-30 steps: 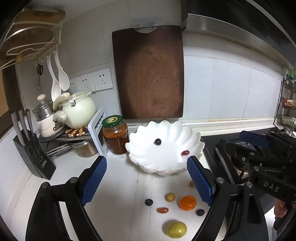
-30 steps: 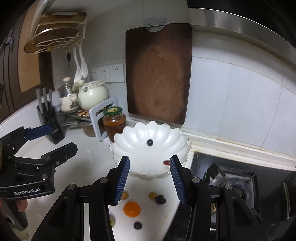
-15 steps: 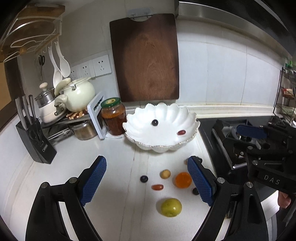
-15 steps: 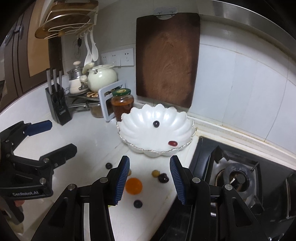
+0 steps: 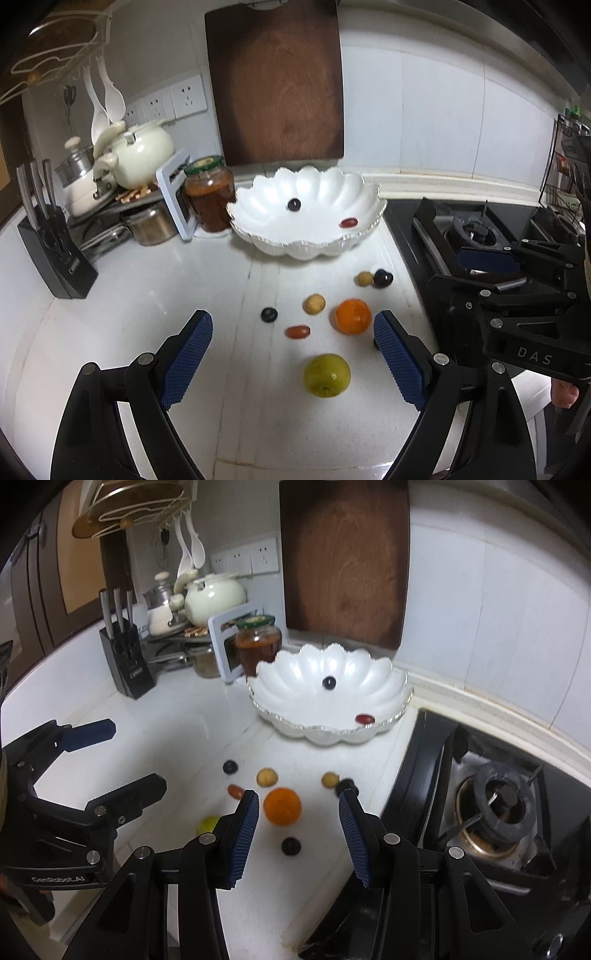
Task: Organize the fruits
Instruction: 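Withdraw both open tools from the bowl back toward the remaining fruits, then grasp the small dark round fruit with the right tool while the left tool grasps the green apple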
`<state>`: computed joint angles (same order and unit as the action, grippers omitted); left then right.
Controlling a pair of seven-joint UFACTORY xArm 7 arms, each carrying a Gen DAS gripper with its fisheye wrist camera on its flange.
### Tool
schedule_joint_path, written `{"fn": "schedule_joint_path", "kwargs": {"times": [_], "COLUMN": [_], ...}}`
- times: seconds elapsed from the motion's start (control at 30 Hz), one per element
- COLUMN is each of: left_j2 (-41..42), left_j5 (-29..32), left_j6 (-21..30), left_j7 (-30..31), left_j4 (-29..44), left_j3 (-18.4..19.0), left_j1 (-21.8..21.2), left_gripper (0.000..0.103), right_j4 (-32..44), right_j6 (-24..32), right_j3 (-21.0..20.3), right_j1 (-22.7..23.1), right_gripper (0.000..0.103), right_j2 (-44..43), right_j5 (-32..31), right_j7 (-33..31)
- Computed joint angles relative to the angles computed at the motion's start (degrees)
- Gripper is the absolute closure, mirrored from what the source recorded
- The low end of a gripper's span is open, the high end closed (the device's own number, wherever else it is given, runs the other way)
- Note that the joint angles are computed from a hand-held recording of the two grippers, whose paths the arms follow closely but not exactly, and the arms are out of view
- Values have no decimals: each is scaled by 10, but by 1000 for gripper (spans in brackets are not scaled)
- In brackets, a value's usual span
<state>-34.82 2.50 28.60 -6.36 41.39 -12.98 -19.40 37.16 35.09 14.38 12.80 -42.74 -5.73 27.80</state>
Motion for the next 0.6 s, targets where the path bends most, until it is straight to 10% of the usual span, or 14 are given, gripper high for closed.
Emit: {"fn": "schedule_joint_path", "kwargs": {"times": [0.6], "left_j2": [-4], "left_j5": [-16], "left_j6": [-49], "left_j7": [9], "left_j4": [-78], "left_j3": [8], "left_j1": [-29], "left_gripper": [14], "right_j4": [-50], "right_j6": [-19], "right_j3": [2], "right_j1": [17], "right_gripper": [56], "right_j2": [17], "right_j5": [-1], "right_j7": [-4]}}
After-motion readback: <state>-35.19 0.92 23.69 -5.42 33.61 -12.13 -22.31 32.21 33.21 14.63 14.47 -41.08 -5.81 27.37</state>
